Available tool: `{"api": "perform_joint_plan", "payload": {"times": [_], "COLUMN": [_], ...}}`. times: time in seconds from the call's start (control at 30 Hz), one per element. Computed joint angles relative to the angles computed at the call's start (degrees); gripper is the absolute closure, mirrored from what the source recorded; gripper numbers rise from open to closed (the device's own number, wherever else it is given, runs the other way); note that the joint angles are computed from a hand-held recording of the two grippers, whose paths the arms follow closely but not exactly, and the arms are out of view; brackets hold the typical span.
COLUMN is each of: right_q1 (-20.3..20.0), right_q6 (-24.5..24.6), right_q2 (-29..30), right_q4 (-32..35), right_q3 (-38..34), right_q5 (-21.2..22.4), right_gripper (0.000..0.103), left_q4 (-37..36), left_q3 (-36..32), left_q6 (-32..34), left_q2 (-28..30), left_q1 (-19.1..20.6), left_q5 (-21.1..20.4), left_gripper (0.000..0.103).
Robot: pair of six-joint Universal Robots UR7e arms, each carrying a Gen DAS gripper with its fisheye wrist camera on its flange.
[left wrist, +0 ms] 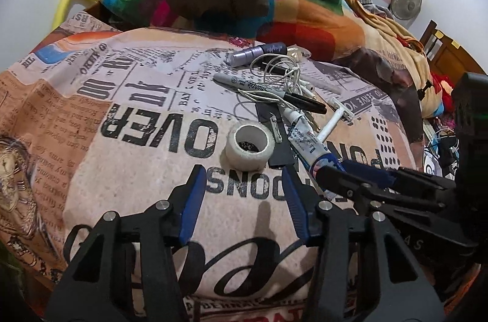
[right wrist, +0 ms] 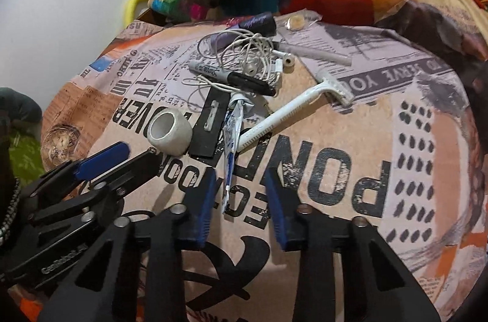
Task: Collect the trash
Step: 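Grasp the white tape roll with the left gripper while the right gripper grasps the toothpaste tube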
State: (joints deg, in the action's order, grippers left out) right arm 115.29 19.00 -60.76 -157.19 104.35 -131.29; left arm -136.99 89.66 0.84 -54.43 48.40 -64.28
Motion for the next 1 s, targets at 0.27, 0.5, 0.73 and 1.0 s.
{"api": "perform_joint_plan", "payload": {"times": [0.27,0.5,0.73,1.0], "right_q1": [-0.13,-0.17,0.69,2.12], "right_q6": [-2.31,-4.52,-6.45,-4.12], "right_q2": [1.04,0.96,0.47,-0.47], "right_q4": [-1.25,-3.72,-5.94,-4.72], "right_q3": [-0.58,0.15,0.66,0.99], "right_q5": [0.54,0.81,1.42,0.86], "right_gripper": [0.09,0.097,0.098,0.099], "left_q4": [-1.58,-2.37,-1.91,-2.07], "left_q3": [-2.96,-3.85,-2.57,1.17], "left_q6": [-0.7,-0.49,-3.08,-3.24], "left_q2": [3.49,4.79,2.84,-2.19], "left_q1": [1.1,1.56,1.59,-0.59], "left_q5": [-0.67,-1.93,-2.5,-0.31], "left_gripper": [0.053,0.064,0.065,0.065]}}
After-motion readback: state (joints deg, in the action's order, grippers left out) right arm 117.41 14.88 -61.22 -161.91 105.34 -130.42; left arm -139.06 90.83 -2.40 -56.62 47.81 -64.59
